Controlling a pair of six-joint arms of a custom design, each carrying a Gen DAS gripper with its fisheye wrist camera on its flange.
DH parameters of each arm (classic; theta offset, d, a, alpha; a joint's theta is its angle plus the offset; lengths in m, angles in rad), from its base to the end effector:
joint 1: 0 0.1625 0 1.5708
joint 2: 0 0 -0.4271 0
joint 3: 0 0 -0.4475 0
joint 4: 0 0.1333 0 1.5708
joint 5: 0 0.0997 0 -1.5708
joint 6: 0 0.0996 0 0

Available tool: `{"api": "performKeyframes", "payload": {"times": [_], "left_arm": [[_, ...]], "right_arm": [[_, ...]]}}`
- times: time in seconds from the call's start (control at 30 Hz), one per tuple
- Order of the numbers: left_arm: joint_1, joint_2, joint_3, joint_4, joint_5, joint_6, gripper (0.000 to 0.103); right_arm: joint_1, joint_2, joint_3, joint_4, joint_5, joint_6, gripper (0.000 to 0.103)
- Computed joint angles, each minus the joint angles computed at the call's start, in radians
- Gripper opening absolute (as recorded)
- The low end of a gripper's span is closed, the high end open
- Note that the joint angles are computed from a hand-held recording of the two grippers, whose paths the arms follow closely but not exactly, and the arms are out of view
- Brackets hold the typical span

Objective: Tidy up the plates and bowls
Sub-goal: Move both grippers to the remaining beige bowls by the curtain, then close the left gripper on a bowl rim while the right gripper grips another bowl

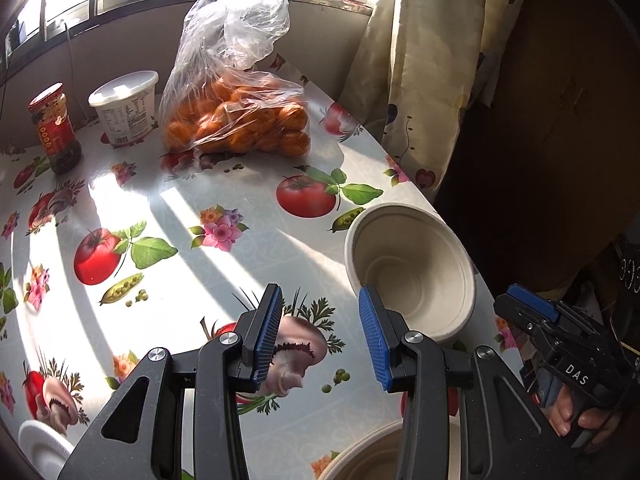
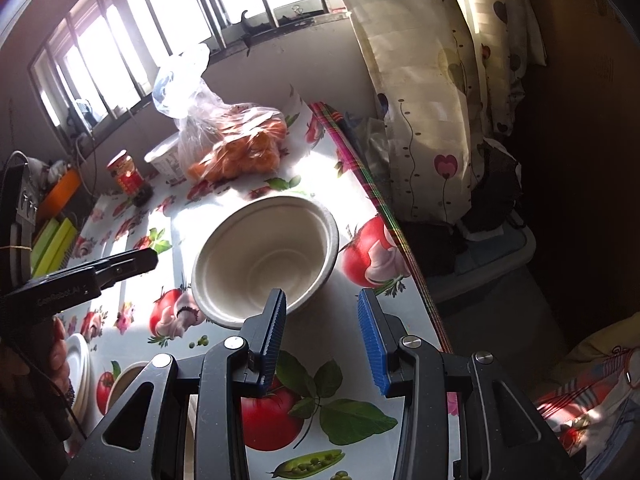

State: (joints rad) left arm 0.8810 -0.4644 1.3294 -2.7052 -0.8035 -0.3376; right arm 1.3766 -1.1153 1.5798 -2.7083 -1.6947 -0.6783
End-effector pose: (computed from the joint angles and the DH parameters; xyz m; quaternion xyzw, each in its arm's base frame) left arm -0.3449 -0.7361 -0.0294 0.1115 0.9135 -0.2907 0.2618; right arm -0.0217 -0.7372 0.3304 0.2060 -0.9195 0.2740 0.1922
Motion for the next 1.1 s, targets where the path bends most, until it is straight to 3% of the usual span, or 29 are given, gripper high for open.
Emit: {"api": "performKeyframes", "payload": {"times": [0.57,0.83,1.1], "left_arm": [[0.028,0.044,-0.07,0.061,-0.048,-0.003,0.041],[0.034,0.053,-0.083,0.069,-0.067,-0.001,0.041],[0.039,0.062,-0.101,0.093,-0.078,-0.006,0.029]], "right_arm": [[0.004,0.06,-0.059,0.06,-0.004,0.008,0.036],[0.004,0.068,-0.065,0.064,-0.007,0.01,0.027],[0.004,0.074,-0.067,0.066,-0.003,0.015,0.022]]}}
